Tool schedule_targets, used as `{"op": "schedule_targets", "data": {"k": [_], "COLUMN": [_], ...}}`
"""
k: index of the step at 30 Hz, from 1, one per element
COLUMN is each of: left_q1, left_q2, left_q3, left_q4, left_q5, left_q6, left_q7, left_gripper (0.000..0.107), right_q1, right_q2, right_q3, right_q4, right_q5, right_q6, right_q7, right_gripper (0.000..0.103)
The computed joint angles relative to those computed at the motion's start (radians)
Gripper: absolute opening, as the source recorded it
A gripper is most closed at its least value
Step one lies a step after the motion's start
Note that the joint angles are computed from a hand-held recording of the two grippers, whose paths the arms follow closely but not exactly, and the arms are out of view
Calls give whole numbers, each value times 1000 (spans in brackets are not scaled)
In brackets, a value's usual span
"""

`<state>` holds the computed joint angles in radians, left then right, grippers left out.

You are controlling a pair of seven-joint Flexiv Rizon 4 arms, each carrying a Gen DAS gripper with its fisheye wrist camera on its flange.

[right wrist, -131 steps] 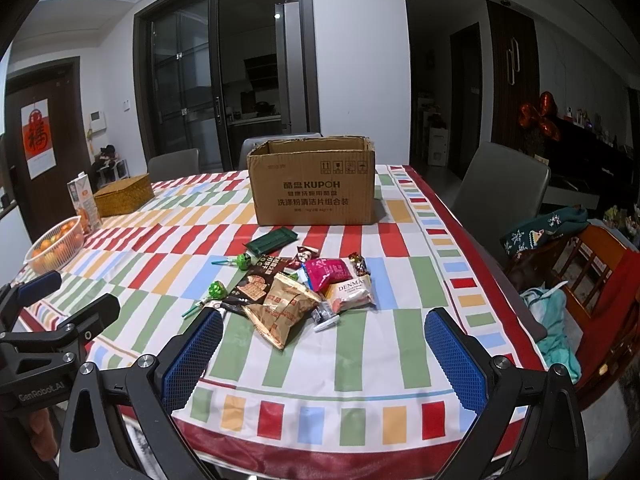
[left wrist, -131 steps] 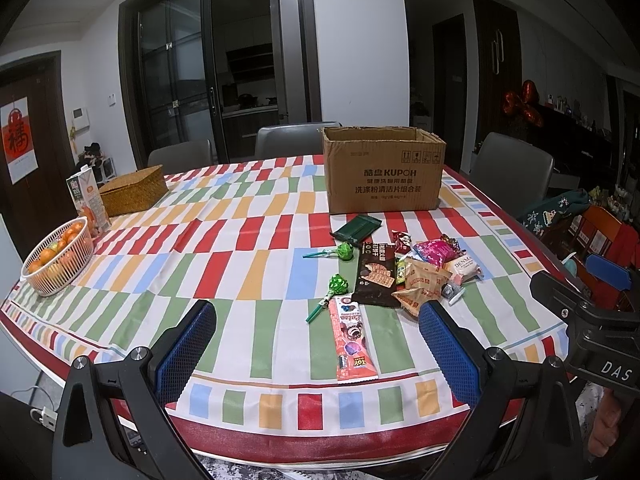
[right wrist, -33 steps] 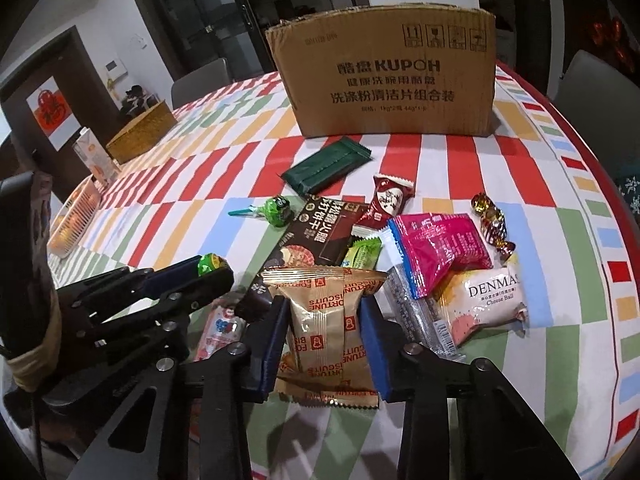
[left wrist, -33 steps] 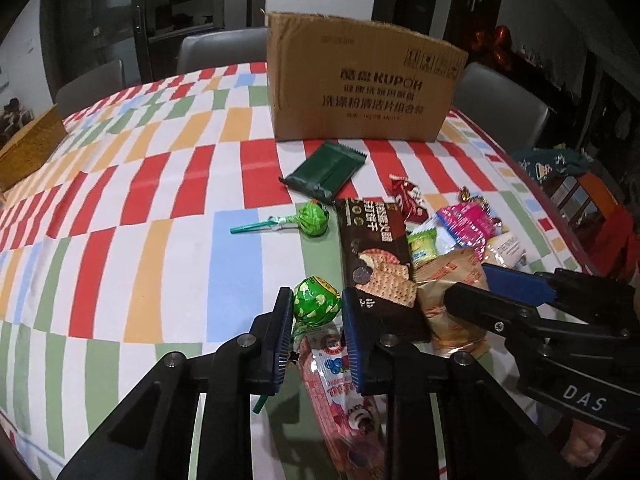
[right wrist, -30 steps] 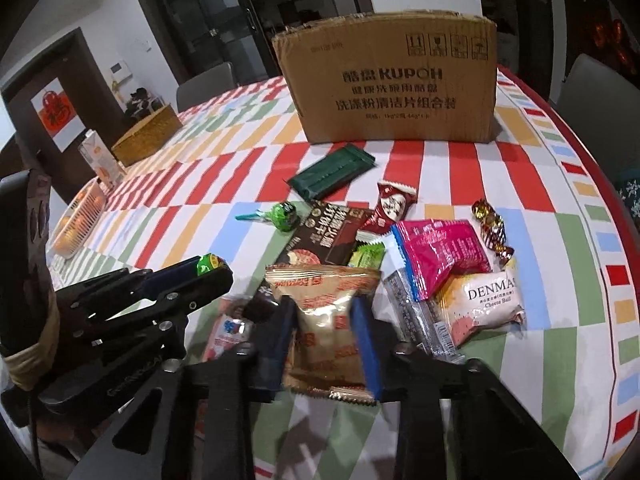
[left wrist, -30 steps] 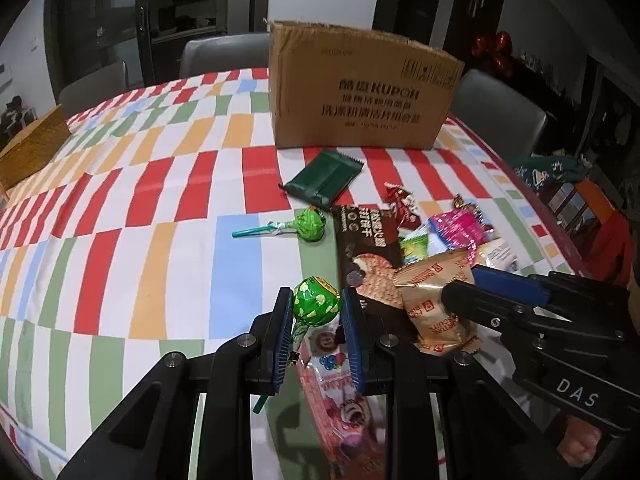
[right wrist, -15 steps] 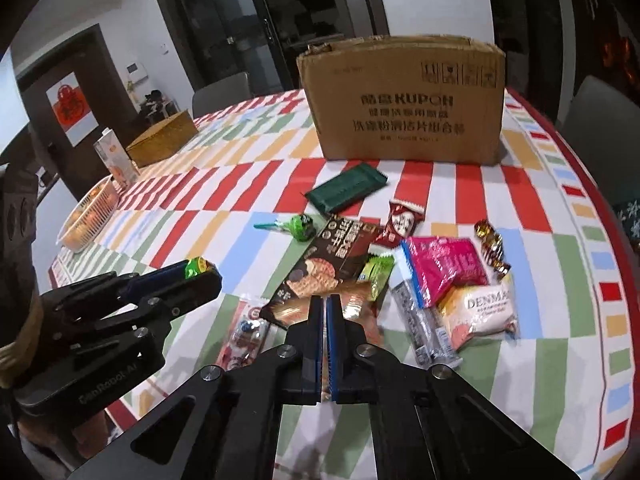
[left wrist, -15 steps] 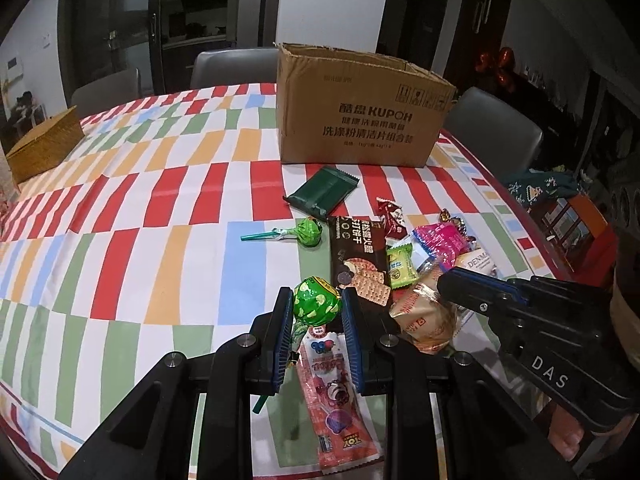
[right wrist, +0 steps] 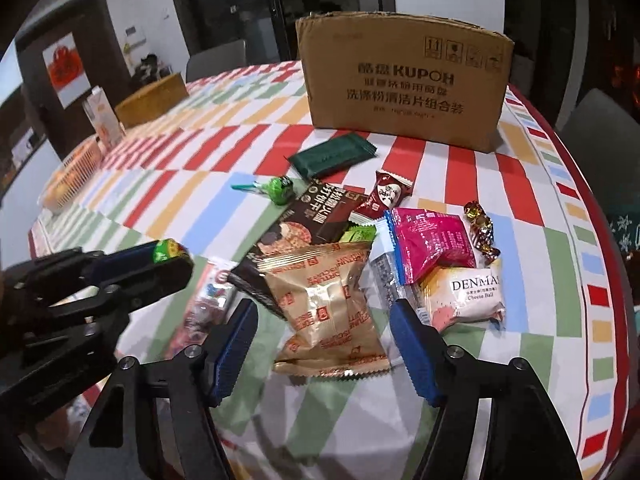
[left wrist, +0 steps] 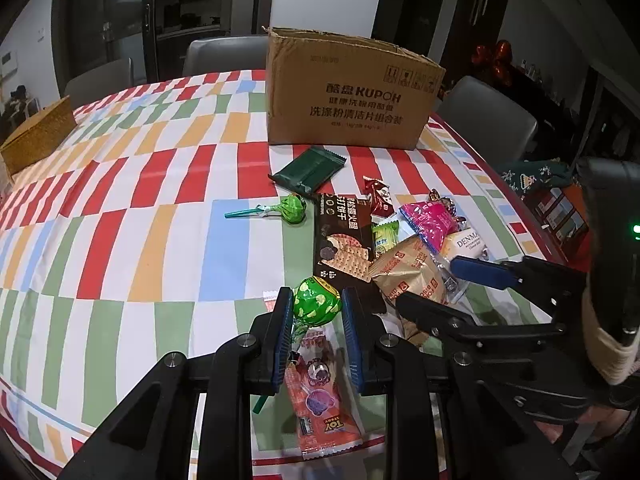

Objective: Organize snacks
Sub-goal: 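Carry the biscuit bag and green lollipop into the cardboard box and open both tools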

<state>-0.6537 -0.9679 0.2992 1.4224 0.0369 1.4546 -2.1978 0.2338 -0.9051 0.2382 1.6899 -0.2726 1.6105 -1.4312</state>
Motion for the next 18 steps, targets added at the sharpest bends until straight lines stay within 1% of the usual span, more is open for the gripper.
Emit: {"op": "schedule_targets", "data": {"k": [1, 3, 4, 6, 9, 14, 18], "left_q1": [-1, 1, 4, 3, 0, -9, -28], "left_q2": [-2, -5, -5, -7, -7, -1, 0], "left_q3": [1, -2, -5, -3, 3, 22, 62], "left_q4": [-3, -9, -10, -15, -21, -33, -56], "left_q5": [0, 0, 2, 5, 13, 30, 43], "left_q6": [-3, -13, -14, -22, -26, -14, 1], "left_q7": [0, 1, 2, 1, -6, -24, -40], "left_gripper": [25, 25, 25, 25, 25, 25, 25], "right_q1": [2, -3, -4, -8, -26, -52, -64], "right_q2": [-2, -13, -17, -22, -22, -8, 8], "right_q3": [-3, 3, 7, 13, 36, 66, 74], "right_q4": [-2, -18, -23, -32, -34, -20, -14], "right_q5": [-2, -9, -10, -9, 1, 19, 19], "right_q6": [-3, -18, -24, -35, -35, 5, 50], "right_q7": [-2, -11, -16, -23, -37, -47, -43], "right_gripper": [60, 51, 50, 40, 37, 36, 36]}}
